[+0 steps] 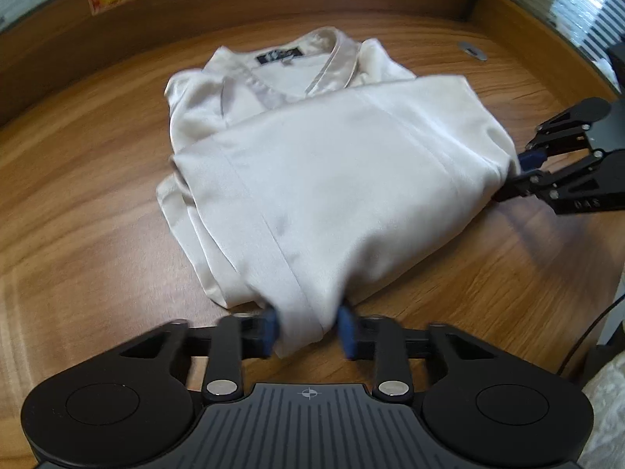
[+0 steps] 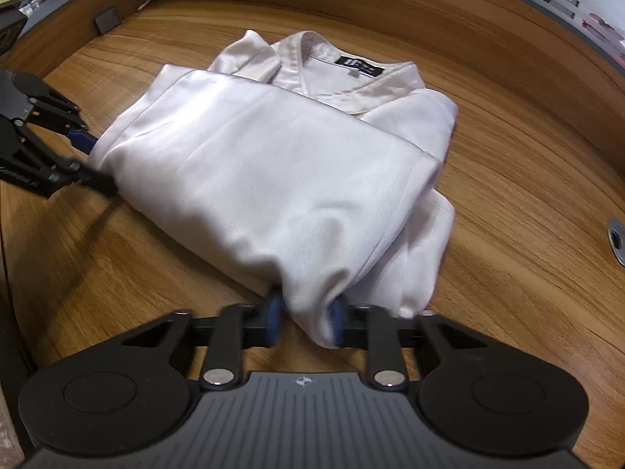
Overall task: Fold clothes
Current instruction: 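Grasp the folded shirt edge with the left tool while the right tool grasps its side, then fold the gripped edge over the shirt and open both tools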
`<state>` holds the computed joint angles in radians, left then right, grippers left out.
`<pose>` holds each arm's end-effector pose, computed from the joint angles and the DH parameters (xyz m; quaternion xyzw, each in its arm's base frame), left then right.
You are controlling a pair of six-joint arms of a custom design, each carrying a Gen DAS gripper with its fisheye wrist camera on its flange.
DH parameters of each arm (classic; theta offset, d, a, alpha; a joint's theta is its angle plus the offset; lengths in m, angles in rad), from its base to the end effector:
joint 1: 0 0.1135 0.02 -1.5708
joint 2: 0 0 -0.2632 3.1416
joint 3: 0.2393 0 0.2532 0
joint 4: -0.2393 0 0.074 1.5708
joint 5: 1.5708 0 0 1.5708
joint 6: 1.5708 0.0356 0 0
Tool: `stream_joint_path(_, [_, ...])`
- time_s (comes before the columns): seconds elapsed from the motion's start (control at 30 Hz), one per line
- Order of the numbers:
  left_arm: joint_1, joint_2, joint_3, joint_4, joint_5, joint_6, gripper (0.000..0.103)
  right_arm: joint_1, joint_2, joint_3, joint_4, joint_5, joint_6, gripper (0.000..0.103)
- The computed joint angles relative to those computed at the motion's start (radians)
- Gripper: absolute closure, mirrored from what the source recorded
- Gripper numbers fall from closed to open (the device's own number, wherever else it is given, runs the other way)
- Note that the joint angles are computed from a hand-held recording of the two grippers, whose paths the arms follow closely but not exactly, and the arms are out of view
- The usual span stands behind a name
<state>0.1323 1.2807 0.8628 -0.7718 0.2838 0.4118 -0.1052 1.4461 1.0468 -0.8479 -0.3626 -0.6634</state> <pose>0.2334 0.0210 0.2203 0.1619 0.9588 -0.0834 0.2179 0.2712 -0.0159 0.2326 -0.2954 0.9252 0.1056 0.2136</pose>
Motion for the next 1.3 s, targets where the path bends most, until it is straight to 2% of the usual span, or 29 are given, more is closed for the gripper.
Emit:
stream_joint_path(0.13, [0.010, -0.020, 0.015, -0.018, 0.008, 0.000, 0.088, 0.009, -0.003, 0.030, -0.048, -0.008, -0.017, 0.094])
stream_joint_path(0.27, [0.042, -0.030, 0.067, -0.096, 0.041, 0.031, 0.089, -0.014, -0.016, 0.071, -0.137, -0.052, -0.026, 0.095])
stream_joint_path(0.5, [0.151, -0.037, 0.233, -0.382, 0.161, 0.168, 0.089, -0.081, -0.070, 0.186, -0.425, -0.135, -0.074, 0.095])
stream_joint_path(0.67, [0.197, 0.017, 0.358, -0.515, 0.214, 0.187, 0.089, -0.127, -0.060, 0.297, -0.570, -0.185, -0.044, 0.095])
stream_joint_path(0.77, [0.190, 0.072, 0.424, -0.510, 0.232, 0.144, 0.090, -0.133, -0.037, 0.361, -0.582, -0.205, 0.010, 0.095])
stream_joint_path(0.97, [0.123, 0.205, 0.535, -0.427, 0.210, 0.010, 0.090, -0.101, 0.083, 0.496, -0.484, -0.188, 0.145, 0.095])
stream_joint_path(1.17, [0.069, 0.314, 0.572, -0.317, 0.146, -0.063, 0.087, -0.025, 0.182, 0.558, -0.365, -0.083, 0.220, 0.093])
stream_joint_path(1.23, [0.058, 0.339, 0.575, -0.284, 0.120, -0.083, 0.086, -0.004, 0.205, 0.556, -0.323, -0.047, 0.237, 0.089])
stream_joint_path(1.27, [0.053, 0.350, 0.577, -0.270, 0.108, -0.090, 0.083, 0.009, 0.213, 0.551, -0.299, -0.023, 0.241, 0.088])
stream_joint_path(1.3, [0.049, 0.356, 0.577, -0.258, 0.093, -0.099, 0.077, 0.022, 0.215, 0.546, -0.279, 0.005, 0.241, 0.082])
